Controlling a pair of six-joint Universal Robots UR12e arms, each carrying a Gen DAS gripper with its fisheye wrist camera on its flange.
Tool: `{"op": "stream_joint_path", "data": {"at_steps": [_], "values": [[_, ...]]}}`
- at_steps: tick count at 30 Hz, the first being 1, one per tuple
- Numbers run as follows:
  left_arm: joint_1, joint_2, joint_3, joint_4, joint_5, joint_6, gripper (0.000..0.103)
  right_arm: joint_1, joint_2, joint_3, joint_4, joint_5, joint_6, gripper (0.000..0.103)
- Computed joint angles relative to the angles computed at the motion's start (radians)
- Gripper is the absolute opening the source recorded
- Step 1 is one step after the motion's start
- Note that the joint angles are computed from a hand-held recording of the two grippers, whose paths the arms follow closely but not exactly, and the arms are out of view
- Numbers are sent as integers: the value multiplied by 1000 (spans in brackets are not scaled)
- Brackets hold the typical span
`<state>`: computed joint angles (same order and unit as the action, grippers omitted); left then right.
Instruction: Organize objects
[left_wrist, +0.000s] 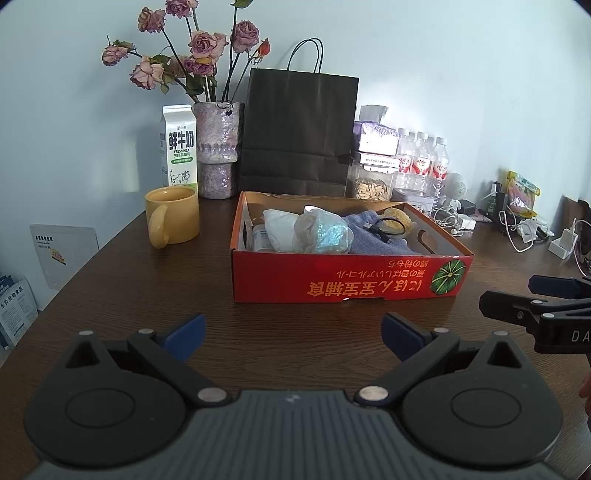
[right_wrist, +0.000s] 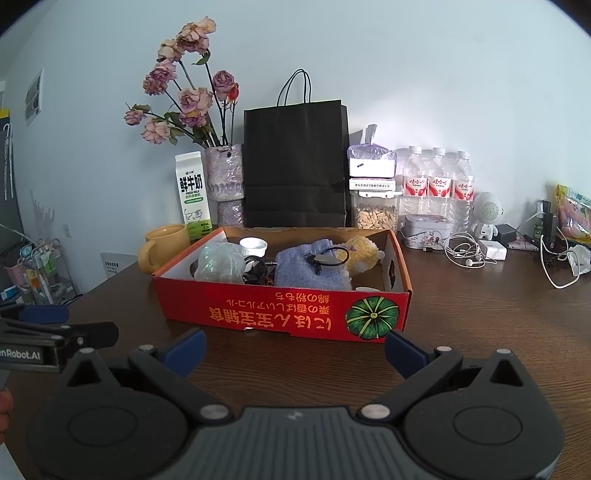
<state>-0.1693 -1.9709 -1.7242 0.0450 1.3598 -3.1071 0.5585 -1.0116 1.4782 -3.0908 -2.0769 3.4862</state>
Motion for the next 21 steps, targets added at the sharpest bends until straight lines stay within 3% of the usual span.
{"op": "stream_joint_path", "data": {"at_steps": [21], "values": [[-3, 2, -4, 2, 16, 0, 103, 0, 0, 0, 4, 0, 5, 103]]}}
